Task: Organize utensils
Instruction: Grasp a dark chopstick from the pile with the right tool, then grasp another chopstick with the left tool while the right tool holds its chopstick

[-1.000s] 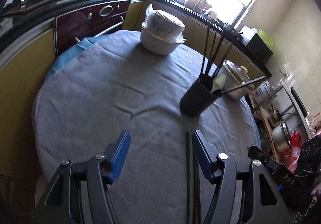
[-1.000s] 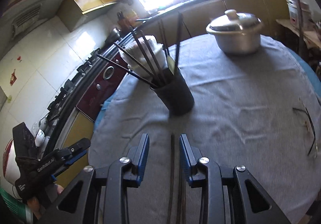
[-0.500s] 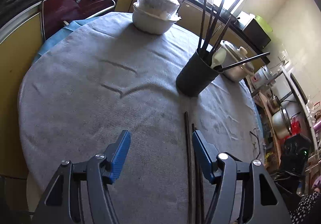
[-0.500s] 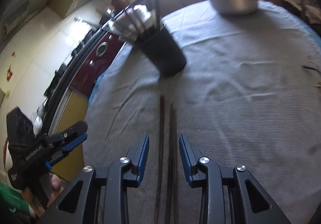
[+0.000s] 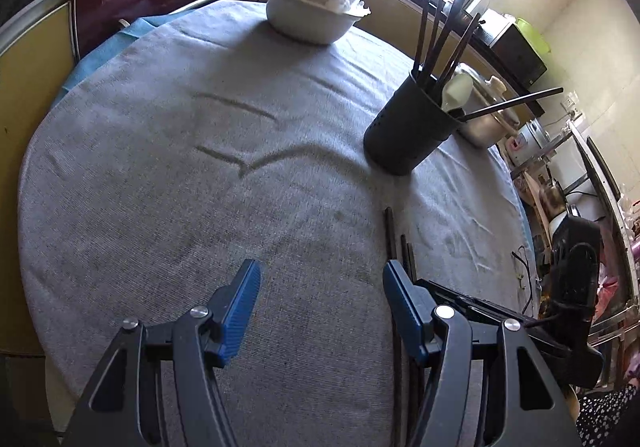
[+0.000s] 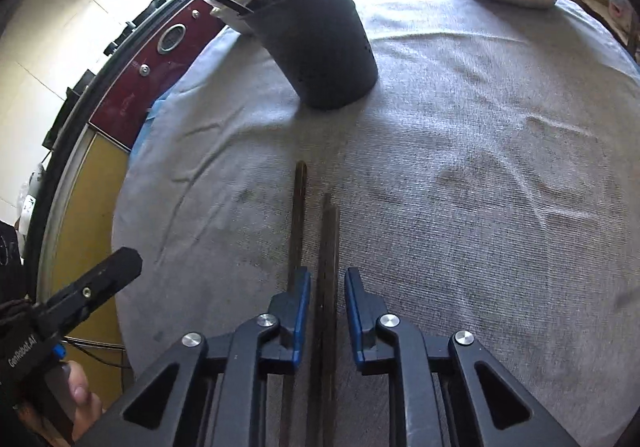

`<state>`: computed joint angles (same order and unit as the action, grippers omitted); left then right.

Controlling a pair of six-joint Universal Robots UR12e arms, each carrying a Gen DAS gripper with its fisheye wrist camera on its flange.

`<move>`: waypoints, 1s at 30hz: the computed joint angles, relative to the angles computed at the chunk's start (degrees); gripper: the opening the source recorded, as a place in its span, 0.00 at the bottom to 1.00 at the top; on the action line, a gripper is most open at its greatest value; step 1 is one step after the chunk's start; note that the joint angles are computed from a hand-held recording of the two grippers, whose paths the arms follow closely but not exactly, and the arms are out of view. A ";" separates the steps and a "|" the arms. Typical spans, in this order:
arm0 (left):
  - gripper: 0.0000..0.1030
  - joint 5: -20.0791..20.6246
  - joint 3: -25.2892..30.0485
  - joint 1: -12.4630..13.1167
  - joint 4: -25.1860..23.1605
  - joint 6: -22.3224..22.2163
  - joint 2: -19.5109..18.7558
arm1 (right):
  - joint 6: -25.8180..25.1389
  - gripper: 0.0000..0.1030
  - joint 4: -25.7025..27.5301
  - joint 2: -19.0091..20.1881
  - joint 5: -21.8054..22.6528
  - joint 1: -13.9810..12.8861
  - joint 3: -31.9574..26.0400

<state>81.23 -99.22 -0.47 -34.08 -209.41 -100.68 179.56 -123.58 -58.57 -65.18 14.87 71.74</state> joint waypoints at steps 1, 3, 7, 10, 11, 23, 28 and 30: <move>0.63 -0.07 0.02 0.00 -0.07 0.04 -0.05 | -0.12 0.15 0.32 0.24 -0.92 0.21 -0.40; 0.63 -0.14 0.09 0.00 -0.29 0.13 -0.12 | -0.74 0.12 0.78 0.57 -1.32 0.35 -0.94; 0.62 -0.81 0.56 0.05 -0.86 0.04 -0.46 | -1.35 0.07 1.59 1.28 -3.28 0.85 -2.31; 0.62 -2.38 1.36 0.29 -1.83 0.00 -1.02 | -1.49 0.07 2.28 1.73 -3.48 0.96 -3.13; 0.62 -2.56 1.57 0.34 -1.99 -0.31 -1.19 | -1.92 0.07 2.39 1.83 -3.82 1.08 -3.30; 0.61 -2.39 9.94 -2.05 -12.81 5.09 -5.91 | -0.95 0.07 2.77 1.96 -4.57 -0.56 -3.47; 0.33 -5.37 16.51 -2.32 -21.77 6.80 -10.15 | 0.53 0.07 1.29 1.36 -4.80 -1.54 -2.18; 0.33 -4.13 17.94 -2.68 -23.56 6.38 -10.99 | 0.66 0.07 0.60 1.22 -4.53 -1.78 -1.74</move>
<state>77.10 -81.28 -3.15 -57.64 -203.03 -111.66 180.22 -122.98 -57.35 -69.71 13.09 69.99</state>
